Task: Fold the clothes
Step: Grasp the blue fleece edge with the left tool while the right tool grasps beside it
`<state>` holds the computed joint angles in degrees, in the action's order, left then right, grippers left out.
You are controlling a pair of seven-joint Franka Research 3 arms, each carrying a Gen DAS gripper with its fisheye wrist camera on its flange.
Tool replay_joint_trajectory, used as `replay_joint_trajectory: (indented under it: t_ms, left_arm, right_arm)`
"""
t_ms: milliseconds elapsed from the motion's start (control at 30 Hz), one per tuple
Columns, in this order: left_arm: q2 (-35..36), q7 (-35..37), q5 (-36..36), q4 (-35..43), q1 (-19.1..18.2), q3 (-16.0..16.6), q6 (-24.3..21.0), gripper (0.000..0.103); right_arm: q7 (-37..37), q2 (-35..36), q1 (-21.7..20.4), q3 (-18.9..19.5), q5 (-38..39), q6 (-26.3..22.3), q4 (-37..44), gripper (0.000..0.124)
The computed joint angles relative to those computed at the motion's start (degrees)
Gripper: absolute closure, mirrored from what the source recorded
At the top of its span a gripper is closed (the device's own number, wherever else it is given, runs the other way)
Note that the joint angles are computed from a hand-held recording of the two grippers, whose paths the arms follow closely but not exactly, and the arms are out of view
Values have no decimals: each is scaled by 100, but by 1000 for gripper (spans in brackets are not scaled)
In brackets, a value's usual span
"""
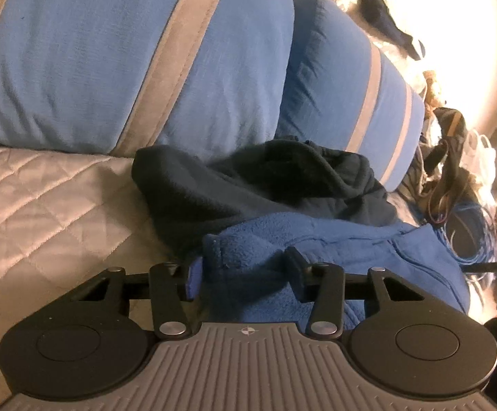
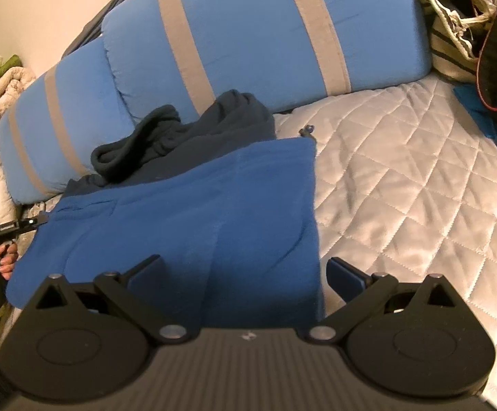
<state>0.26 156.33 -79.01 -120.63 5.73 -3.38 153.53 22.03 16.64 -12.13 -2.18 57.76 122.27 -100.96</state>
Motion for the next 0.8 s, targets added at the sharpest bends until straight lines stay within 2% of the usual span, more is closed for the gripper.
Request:
replay_joint_trajectory:
  t_ms: [133, 200, 267, 333, 367, 400, 467, 567, 667, 800]
  left_arm:
    - [-14, -157, -9, -5, 41, 39, -165, 53]
    - [48, -334, 166, 68, 102, 83, -460, 43]
    - [114, -357, 198, 125, 180, 112, -765, 42]
    - [126, -103, -141, 98, 267, 127, -1013, 44]
    - [119, 40, -295, 69, 292, 127, -1052, 51]
    - [112, 166, -431, 42, 313, 129, -1083, 71]
    - [65, 226, -571, -4, 333, 130, -1048, 79]
    - [-164, 509, -1021, -139, 277, 103, -753, 83]
    - [-402, 442, -923, -235, 98, 27, -178, 84]
    - [-437, -767, 153, -277, -149, -58, 662, 84]
  right_arm:
    - [90, 82, -5, -2, -47, 18, 75, 21]
    - [147, 108, -19, 2, -67, 3, 105, 21]
    - [127, 97, -35, 13, -37, 37, 88, 21]
    - [92, 65, -39, 15, -16, 95, 46, 21]
    - [75, 59, -37, 14, -17, 120, 38, 21]
    - [64, 54, -30, 14, -11, 173, 30, 21]
    - [46, 76, -26, 22, 27, 247, 53, 21]
    - [-136, 194, -41, 77, 192, 401, 194, 21]
    - [-386, 429, -113, 171, 431, 442, 488, 21]
    - [-606, 949, -276, 369, 732, 214, 1132, 21]
